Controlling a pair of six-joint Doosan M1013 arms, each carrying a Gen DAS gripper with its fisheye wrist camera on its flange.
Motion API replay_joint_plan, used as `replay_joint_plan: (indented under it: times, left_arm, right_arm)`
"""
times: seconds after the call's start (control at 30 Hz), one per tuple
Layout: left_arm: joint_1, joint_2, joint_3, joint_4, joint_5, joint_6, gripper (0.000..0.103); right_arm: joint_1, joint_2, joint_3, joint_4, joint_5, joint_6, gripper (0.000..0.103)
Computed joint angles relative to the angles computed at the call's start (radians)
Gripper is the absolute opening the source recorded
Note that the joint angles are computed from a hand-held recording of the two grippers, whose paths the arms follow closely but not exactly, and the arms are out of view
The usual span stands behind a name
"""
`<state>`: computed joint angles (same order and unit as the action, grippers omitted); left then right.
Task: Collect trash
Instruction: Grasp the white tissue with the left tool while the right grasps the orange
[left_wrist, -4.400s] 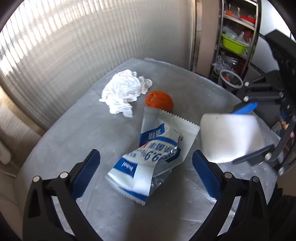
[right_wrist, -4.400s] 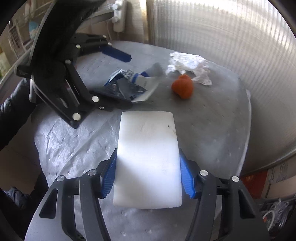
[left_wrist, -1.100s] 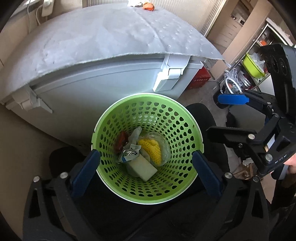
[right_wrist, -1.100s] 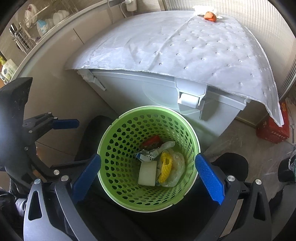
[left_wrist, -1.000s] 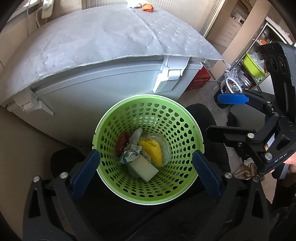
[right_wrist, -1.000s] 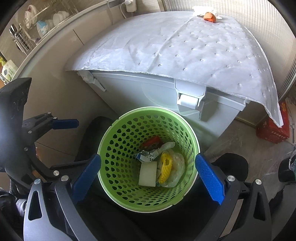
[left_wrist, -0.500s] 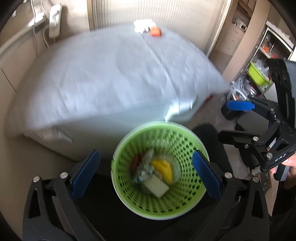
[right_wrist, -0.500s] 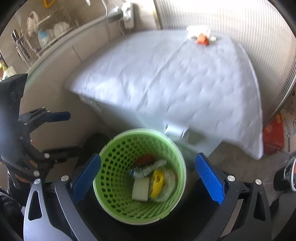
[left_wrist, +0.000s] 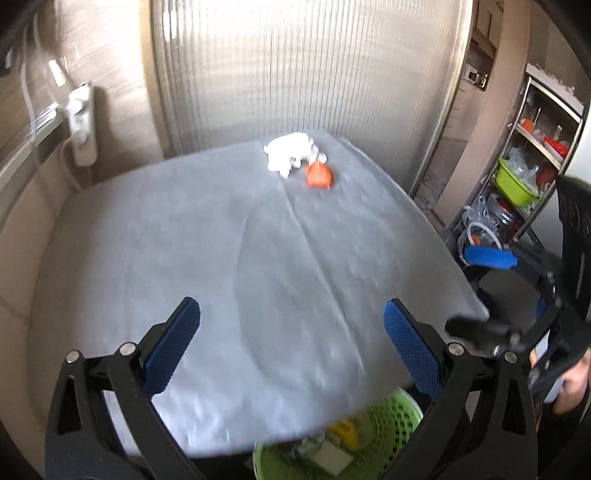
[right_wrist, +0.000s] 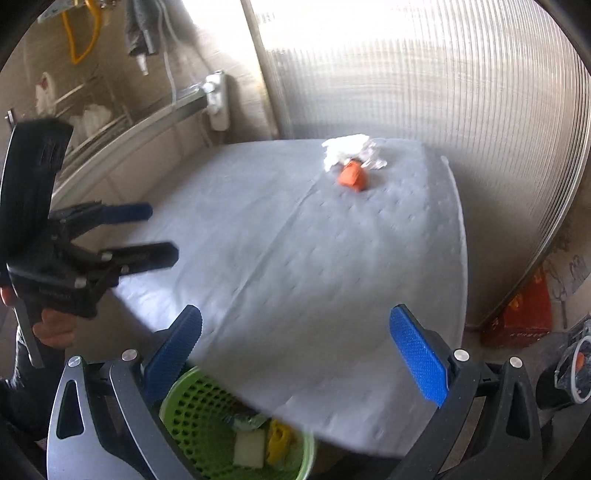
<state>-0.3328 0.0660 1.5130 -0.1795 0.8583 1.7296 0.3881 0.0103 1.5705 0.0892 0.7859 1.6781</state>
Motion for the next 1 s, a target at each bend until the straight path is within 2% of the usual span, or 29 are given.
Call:
replay_joint_plan:
  times: [0.43,0.63,0.87,1.0]
  left_arm:
    - [-0.003,0.231,-0.277,-0.034,0.052,0.019,0.095]
    - [-0.004,0.335,-0.414,-0.007,0.12,-0.012,0.095]
    - [0.011,0.412,-0.522,-0.053,0.196,-0.027,0.095]
    - [0.014,0.456,-0.588,-0.09,0.268,-0.056,0.095]
  right_arm:
    - [-0.052,0.129,-0.137,-0.082,0.028,0.044,0.101]
    - [-0.065,0.166,-0.177,-0.081,0.034,0.048,0.101]
    - [-0.072,0.189,-0.193,-0.083,0.049,0.055,0.101]
    - [-0.076,0.2,-0.206,-0.077,0.061,0.045,0.101]
